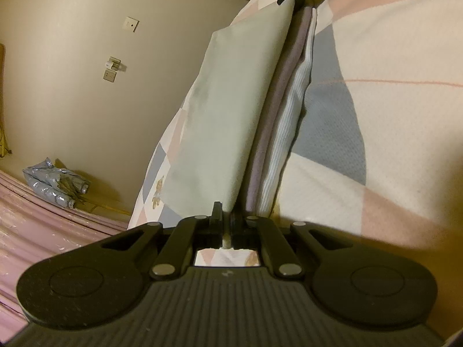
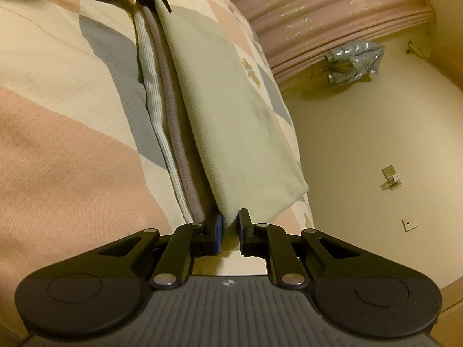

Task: Fold clothes
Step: 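Lower the green T-shirt onto the stack, aligning its edges with both grippers, then open both grippers and press the green T-shirt flat on the stack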

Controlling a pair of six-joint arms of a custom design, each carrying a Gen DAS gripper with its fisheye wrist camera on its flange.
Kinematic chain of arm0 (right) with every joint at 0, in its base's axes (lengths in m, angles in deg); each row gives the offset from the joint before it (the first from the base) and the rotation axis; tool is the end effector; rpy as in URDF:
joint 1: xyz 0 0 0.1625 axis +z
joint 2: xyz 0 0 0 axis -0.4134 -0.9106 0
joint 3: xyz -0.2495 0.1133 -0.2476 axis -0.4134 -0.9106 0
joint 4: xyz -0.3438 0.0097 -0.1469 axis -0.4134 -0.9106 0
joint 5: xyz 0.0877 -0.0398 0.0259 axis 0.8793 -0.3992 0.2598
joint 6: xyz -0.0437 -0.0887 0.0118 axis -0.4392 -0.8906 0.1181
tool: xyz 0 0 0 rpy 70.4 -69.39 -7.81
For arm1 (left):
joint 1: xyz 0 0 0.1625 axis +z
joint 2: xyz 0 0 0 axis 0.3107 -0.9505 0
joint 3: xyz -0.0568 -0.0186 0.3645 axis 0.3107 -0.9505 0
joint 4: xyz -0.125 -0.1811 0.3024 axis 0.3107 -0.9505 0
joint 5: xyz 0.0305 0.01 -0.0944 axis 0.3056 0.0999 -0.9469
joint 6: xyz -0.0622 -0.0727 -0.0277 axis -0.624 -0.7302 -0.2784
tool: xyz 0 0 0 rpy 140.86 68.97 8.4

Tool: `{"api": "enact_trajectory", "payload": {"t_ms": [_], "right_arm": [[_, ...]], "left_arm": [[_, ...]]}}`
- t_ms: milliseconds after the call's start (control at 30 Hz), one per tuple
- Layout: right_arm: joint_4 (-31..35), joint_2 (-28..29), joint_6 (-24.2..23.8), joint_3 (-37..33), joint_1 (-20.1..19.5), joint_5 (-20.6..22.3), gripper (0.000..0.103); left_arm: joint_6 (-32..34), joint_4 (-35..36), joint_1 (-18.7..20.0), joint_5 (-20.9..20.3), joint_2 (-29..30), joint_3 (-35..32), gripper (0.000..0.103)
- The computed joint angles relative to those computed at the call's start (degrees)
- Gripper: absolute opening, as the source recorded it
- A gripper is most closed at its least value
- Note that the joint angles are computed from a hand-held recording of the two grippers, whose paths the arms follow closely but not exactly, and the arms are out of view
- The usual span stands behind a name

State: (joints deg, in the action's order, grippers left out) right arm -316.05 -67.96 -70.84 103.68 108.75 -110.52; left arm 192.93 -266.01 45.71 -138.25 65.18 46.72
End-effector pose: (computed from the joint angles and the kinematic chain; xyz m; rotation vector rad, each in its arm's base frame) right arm 0.0275 -0.6059 0.1114 1.0097 -1.3297 0.5181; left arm -0.1758 -0.7055 -0.0116 2.1717 1.0545 -0.6072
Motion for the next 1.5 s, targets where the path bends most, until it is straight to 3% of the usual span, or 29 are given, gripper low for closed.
{"api": "enact_trajectory", "payload": {"t_ms": [300,733,967,1333,1500], "right_arm": [[-1.87,-0.13,-0.33,1.1,-0.38,1.07,0.012],[1.56,-2.25,3.17,1.0,0.74,0.27,0.006],[1.09,-2.18,2.51,2.15,0.15,0.36,0.007],[-1.73,-5.85,9.96,7.42,0.68,-2.87,0.01],[-0.48,-7.51,16.26,9.86,2.02,-1.29,0.01]], "left_arm": [[0.58,-0.82,-0.22,0.24,-0.23,0.55,0.004],[0.08,-1.45,0.05,-0.81,-2.26,3.11,0.002],[0.23,-2.05,-0.24,0.2,-1.75,2.94,0.004],[-8.57,-3.65,0.11,0.23,-7.77,8.25,0.006],[-14.56,-3.64,-1.16,-0.26,-9.1,9.81,0.006]]}}
